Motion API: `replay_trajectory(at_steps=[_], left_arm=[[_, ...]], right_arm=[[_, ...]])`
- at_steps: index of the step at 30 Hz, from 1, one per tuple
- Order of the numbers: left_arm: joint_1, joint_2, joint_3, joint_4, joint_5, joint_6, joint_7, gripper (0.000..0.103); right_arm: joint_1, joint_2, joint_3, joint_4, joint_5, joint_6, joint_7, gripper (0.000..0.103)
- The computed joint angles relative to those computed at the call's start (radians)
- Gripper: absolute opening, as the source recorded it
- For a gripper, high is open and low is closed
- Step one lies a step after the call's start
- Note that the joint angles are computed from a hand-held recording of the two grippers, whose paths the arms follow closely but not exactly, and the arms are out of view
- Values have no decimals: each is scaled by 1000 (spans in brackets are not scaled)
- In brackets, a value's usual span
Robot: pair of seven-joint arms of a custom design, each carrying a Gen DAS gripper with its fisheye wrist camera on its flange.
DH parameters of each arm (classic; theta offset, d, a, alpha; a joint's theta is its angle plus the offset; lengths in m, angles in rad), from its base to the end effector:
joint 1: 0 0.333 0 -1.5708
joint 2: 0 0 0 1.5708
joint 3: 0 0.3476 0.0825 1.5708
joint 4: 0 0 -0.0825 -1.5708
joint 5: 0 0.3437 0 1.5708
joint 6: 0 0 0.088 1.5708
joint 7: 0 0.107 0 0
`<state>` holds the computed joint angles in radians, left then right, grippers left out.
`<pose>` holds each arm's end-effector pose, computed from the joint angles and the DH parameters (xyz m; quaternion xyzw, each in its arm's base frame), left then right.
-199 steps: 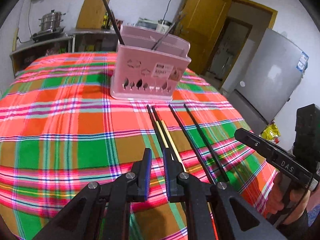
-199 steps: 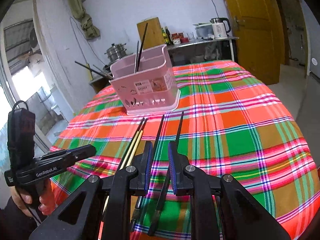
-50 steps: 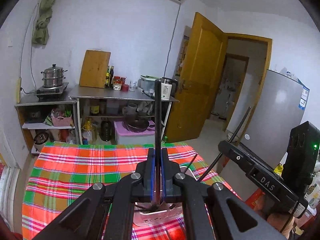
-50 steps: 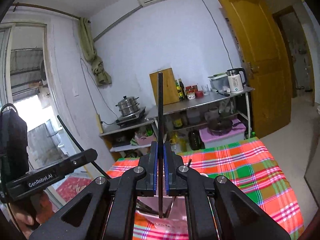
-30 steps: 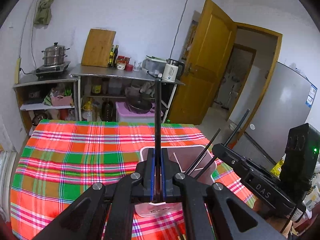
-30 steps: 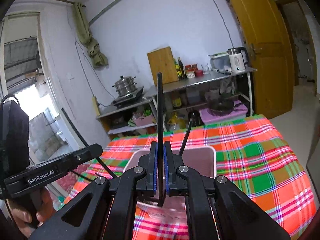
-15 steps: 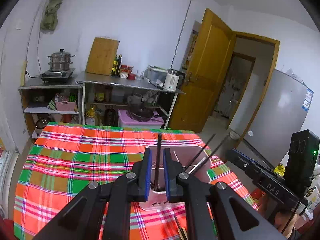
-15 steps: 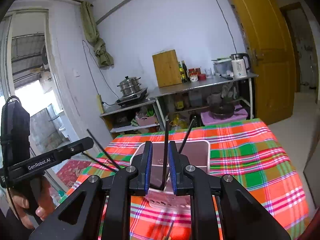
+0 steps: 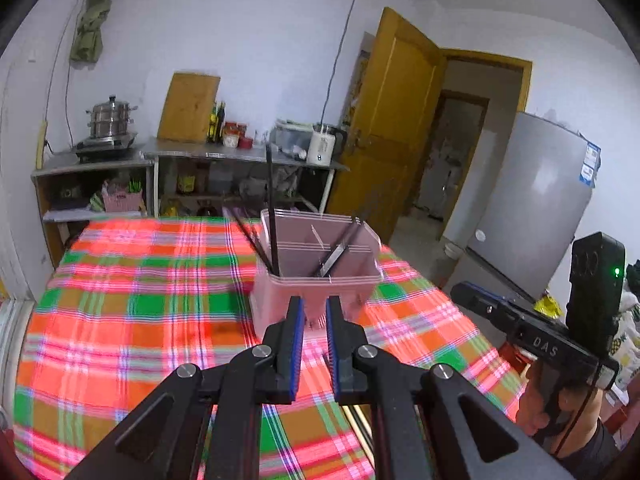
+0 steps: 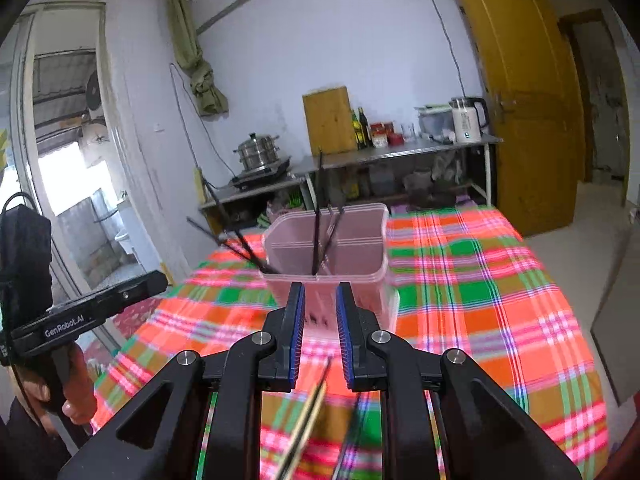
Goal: Organize utensils
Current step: 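Move both tools back down to the yellow and black chopsticks on the cloth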
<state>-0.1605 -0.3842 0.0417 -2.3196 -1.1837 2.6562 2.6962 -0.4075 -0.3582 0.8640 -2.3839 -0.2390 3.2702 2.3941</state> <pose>0.4278 -0.0221 0.6016 -0.4920 0.7033 -0.4877 0.1596 0.3841 0.2778 0.5874 -0.6051 0.5893 -0.2427 0.4772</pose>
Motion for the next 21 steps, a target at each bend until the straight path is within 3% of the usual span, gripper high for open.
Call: replay_trajectory(at_steps=[10, 21], left_arm=[[-3, -22, -12, -132, 46, -23, -30, 10], [-4, 28, -54, -154, 125, -45, -130, 10]], right_arm=[[174, -11, -133, -133, 26, -27, 31, 16], [258, 59, -180, -139, -28, -77, 61, 16]])
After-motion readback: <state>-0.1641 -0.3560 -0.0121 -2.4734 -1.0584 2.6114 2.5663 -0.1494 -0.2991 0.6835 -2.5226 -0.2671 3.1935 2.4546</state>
